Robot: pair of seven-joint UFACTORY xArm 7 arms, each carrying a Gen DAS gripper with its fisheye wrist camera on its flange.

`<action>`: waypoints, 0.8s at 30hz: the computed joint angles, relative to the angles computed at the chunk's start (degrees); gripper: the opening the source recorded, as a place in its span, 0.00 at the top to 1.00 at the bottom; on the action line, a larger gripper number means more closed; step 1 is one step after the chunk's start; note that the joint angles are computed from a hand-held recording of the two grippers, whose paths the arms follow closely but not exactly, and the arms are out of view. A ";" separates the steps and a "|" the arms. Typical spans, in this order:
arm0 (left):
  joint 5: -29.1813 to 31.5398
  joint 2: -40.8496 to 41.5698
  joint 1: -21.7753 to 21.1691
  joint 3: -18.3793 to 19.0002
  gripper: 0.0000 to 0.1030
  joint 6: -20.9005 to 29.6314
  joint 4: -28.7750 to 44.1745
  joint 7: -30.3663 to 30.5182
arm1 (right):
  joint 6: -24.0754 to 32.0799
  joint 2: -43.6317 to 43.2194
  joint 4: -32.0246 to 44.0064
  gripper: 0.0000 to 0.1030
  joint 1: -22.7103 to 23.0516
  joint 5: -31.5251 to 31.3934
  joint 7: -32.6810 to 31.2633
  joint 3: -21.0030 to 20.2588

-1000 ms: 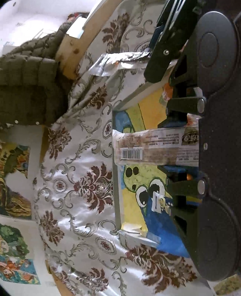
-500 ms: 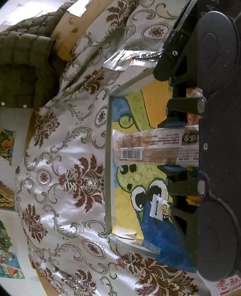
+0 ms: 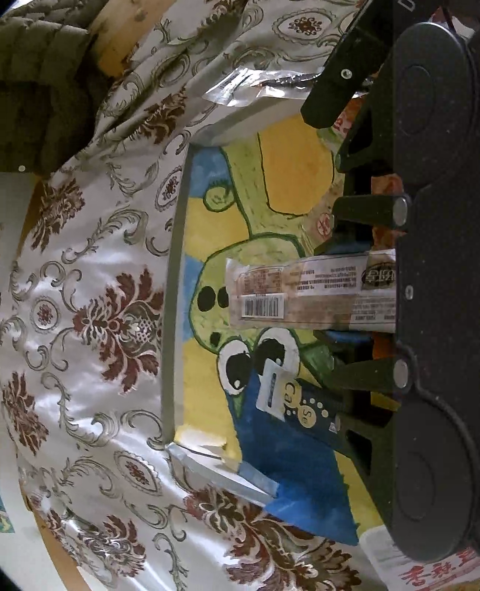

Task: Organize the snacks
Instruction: 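Lower both held snacks into the grey tray and open both tools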

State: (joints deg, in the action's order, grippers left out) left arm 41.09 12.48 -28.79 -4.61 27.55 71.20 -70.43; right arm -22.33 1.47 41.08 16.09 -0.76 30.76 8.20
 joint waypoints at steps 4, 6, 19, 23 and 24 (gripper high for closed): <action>-0.65 -0.21 0.18 -0.04 0.61 0.16 -0.27 0.10 | 0.66 0.03 0.14 0.48 0.99 3.65 -3.83 0.23; -0.95 -0.25 0.22 -0.14 0.60 0.48 -0.20 0.27 | 1.23 -0.03 0.28 0.48 1.28 4.74 -5.09 0.28; 6.51 -6.33 1.02 -0.75 0.37 1.02 -4.26 -11.05 | 0.15 -2.08 -1.04 0.32 1.30 3.68 -4.71 0.53; 10.94 -10.00 2.86 -2.27 0.27 2.22 -6.86 -17.51 | -1.21 -3.58 -1.88 0.22 1.89 8.49 -10.03 1.90; 11.91 -10.99 3.45 -2.78 0.25 2.58 -7.56 -18.90 | -1.55 -3.99 -2.15 0.20 2.05 9.08 -10.85 2.12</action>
